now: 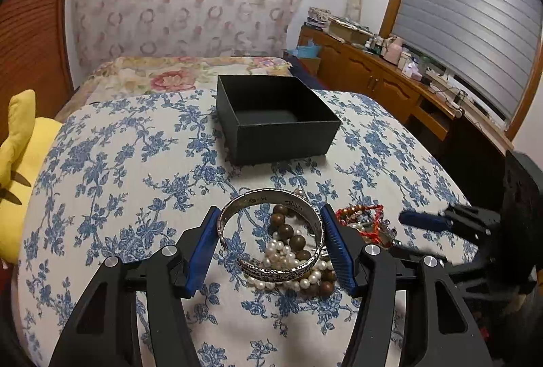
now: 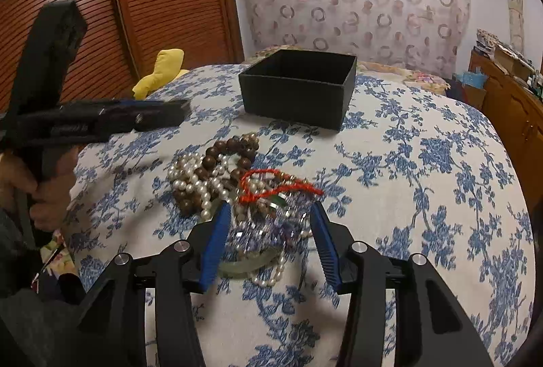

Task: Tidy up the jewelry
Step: 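Grasp the silver bangle with the left tool while the right tool grasps the red bead string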

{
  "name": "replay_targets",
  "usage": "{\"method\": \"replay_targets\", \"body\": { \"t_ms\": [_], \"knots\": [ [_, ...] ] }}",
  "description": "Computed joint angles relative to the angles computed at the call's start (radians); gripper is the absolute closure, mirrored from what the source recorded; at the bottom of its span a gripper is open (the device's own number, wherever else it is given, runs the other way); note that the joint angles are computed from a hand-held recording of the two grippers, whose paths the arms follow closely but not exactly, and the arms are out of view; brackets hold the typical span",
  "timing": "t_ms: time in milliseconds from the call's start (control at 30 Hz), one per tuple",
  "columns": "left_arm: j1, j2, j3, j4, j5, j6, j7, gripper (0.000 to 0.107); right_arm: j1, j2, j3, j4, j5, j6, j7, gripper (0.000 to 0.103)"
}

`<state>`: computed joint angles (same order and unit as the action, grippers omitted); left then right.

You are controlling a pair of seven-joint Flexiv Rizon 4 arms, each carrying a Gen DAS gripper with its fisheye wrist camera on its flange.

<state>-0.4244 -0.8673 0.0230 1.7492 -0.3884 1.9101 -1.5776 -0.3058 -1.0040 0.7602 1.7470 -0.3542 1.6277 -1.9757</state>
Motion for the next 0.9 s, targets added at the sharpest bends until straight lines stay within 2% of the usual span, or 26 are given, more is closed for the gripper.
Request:
{"method": "replay_targets", "body": {
  "t_ms": [67, 233, 333, 400, 533, 733, 833, 867, 900],
  "knots": [
    [-0.02, -0.002, 0.019, 0.001, -0.009, 0.001, 0.002, 0.05, -0.003, -0.01, 0.016, -0.025, -0.005, -0.031, -0.006, 0.052],
    [-0.016, -0.003, 0.009, 0.0, -0.005, 0.0, 0.003, 0.05, 0.015, -0.02, 0.031, -0.067, 0.022, -0.09, -0.059, 0.052],
    [-0.012, -0.002, 0.006, 0.002, -0.003, -0.001, 0.003, 0.05, 0.043, -0.009, 0.009, -0.088, 0.052, -0.103, -0.079, 0.055],
    [-0.004, 0.0, -0.002, 0.006, 0.002, 0.003, 0.0, 0.05, 0.016, -0.027, 0.052, -0.118, 0.084, -0.148, -0.098, 0.055],
    [0.0, 0.001, -0.005, 0.008, 0.006, 0.003, 0.0, 0.05, 0.033, -0.017, 0.03, -0.156, 0.139, -0.17, -0.107, 0.058],
    [0.005, 0.002, -0.011, 0.013, 0.012, 0.009, -0.001, 0.05, 0.07, -0.025, -0.003, -0.24, 0.223, -0.306, -0.095, 0.065],
    [0.004, 0.005, -0.011, 0.018, 0.012, 0.009, -0.003, 0.05, 0.069, -0.036, 0.005, -0.27, 0.272, -0.368, -0.106, 0.076],
    [0.003, 0.004, -0.009, 0.016, 0.011, 0.008, -0.003, 0.05, 0.061, -0.04, 0.017, -0.277, 0.29, -0.383, -0.117, 0.083],
    [0.003, 0.005, -0.009, 0.017, 0.011, 0.009, -0.003, 0.05, 0.067, -0.034, 0.009, -0.275, 0.305, -0.373, -0.121, 0.085]
  ]
}}
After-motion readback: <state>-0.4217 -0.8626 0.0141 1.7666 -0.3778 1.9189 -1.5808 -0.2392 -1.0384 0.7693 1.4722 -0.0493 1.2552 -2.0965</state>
